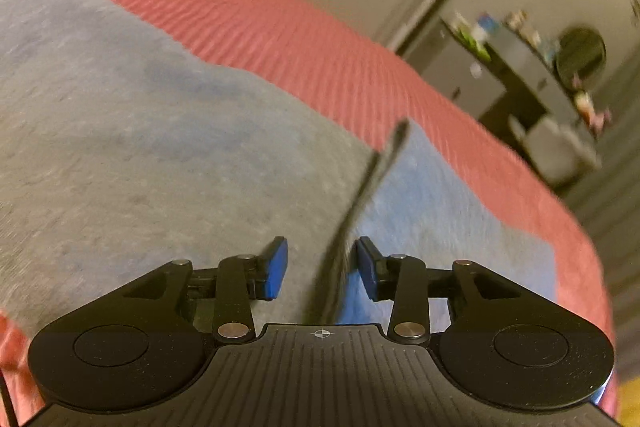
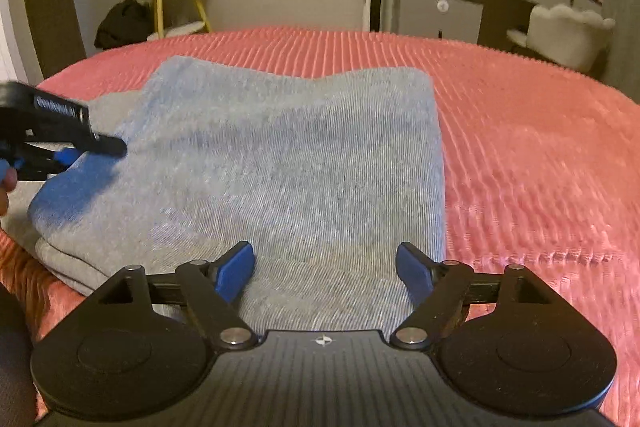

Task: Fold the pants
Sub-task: 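Keep holding the fold edge with the left gripper while the right gripper hovers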

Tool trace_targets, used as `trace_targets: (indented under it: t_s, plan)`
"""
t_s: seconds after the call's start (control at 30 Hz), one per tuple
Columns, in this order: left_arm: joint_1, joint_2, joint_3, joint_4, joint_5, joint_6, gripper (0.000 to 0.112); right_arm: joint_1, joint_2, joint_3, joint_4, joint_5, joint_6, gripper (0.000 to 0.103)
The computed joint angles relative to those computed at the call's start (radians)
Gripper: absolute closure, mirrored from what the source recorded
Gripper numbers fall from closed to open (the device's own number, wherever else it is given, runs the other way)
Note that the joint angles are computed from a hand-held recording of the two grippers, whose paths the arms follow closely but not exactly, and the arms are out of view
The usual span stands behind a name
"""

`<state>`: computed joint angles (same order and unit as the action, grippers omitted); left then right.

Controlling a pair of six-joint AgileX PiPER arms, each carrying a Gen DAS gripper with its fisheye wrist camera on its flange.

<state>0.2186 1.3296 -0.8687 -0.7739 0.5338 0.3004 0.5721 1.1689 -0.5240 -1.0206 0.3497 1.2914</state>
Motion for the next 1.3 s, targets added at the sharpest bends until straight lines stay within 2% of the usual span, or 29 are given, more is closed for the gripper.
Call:
trace_targets:
  t_s: [0.07,0.13,0.23,0.33,0.43,0.73,1.03,1.1,1.23,1.3]
  plan:
    - [0.056,0.009,-0.005,-0.082,0.073,0.055,0.071,-0.016,-0.024,0.009,0.045,-0.019,-0.052,0.022]
    - [0.073,0.013,-0.014,-0.087,0.119,0.075,0.071,-0.014,-0.05,0.023,0.064,-0.021,-0.045,0.022]
    - [0.031,0.013,-0.037,0.031,0.158,0.021,0.07,-0.007,-0.075,0.031,0.086,-0.019,-0.032,0.022]
    - [0.004,0.026,-0.056,0.08,0.215,0.013,0.065,0.037,-0.075,0.028,0.058,0.023,0.006,0.022]
    - [-0.018,0.013,-0.054,0.121,0.214,0.008,0.064,0.079,-0.076,0.031,0.026,0.063,0.044,0.021]
    - [-0.053,-0.009,-0.052,0.169,0.211,0.004,0.074,0.13,-0.071,0.04,-0.04,0.112,0.131,0.019]
    - [-0.065,-0.039,-0.024,0.172,0.182,-0.003,0.095,0.171,-0.081,0.044,-0.127,0.161,0.227,0.019]
    - [-0.063,-0.047,-0.02,0.169,0.184,0.0,0.096,0.184,-0.086,0.048,-0.166,0.185,0.273,0.021]
    - [-0.054,-0.058,-0.013,0.152,0.181,0.009,0.098,0.147,-0.081,0.044,-0.14,0.171,0.263,0.046]
    - [-0.04,-0.067,-0.007,0.133,0.18,0.025,0.098,0.137,-0.077,0.045,-0.136,0.158,0.259,0.048]
